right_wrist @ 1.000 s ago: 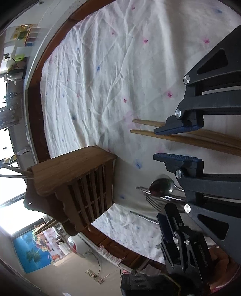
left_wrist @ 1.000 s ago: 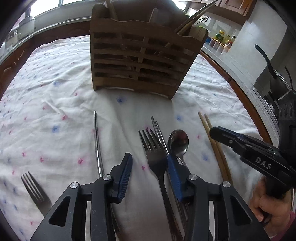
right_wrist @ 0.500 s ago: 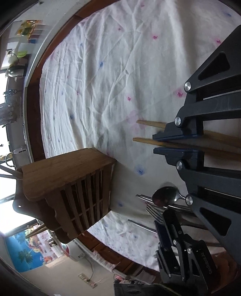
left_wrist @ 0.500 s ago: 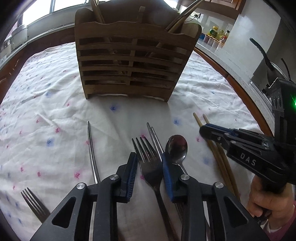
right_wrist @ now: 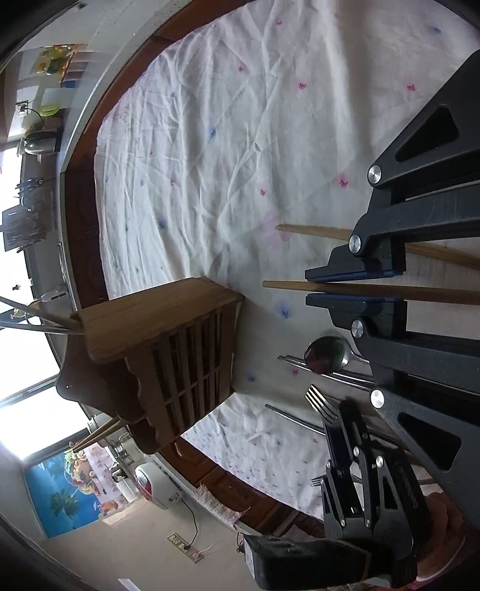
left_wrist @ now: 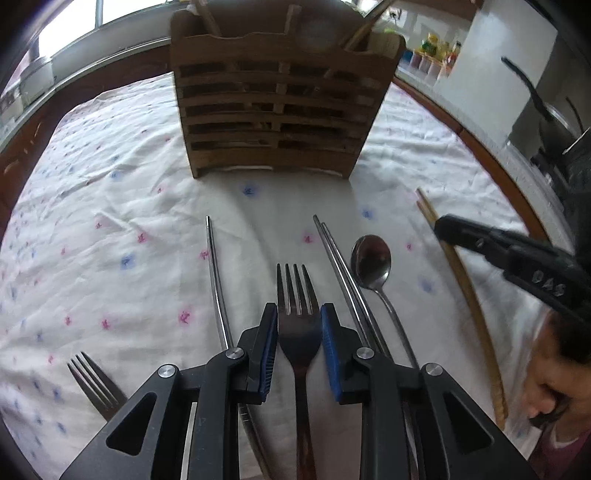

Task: Organize utensils
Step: 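Lift the fork and chopstick and carry both above the wooden holder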

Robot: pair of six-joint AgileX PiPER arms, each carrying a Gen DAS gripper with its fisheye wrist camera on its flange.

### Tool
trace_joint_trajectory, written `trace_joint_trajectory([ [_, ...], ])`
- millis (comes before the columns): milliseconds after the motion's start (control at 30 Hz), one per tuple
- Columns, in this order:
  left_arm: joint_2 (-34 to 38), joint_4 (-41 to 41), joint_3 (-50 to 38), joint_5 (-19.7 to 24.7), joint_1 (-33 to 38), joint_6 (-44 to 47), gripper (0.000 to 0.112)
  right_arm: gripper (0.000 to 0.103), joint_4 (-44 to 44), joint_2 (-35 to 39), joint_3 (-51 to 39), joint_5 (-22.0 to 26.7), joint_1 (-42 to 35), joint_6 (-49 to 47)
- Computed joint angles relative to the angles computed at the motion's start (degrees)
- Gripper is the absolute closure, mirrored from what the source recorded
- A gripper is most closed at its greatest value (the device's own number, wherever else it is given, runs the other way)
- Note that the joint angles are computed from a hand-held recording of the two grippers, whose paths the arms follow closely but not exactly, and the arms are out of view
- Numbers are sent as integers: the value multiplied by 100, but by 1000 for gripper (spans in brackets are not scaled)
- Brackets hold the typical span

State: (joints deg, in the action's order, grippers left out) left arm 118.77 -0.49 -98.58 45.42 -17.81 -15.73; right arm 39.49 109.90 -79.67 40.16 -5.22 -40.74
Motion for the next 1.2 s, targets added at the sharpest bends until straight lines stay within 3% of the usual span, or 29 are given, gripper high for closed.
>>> trace_joint_trajectory([
  [133, 332, 597, -676, 639, -252, -91, 89, 97, 34, -33, 38, 53, -57, 12],
  [267, 373, 617, -781, 727, -299, 19, 90, 97, 250, -244, 218, 95, -158, -161],
  [367, 14, 580, -303, 392, -268, -99, 91, 97, 441, -478, 358, 158, -247, -329],
  [700, -2296, 90, 1949, -1235, -12, -310, 91, 97, 1198, -1577, 813, 465, -702, -900],
  [933, -3376, 217, 2868, -1691, 71, -577, 91, 97, 1424, -2058, 828, 509, -811, -949],
  [1200, -3924, 510, 3159, -1695, -16, -894, 91, 97, 1681, -2321, 726, 352, -755, -1004],
])
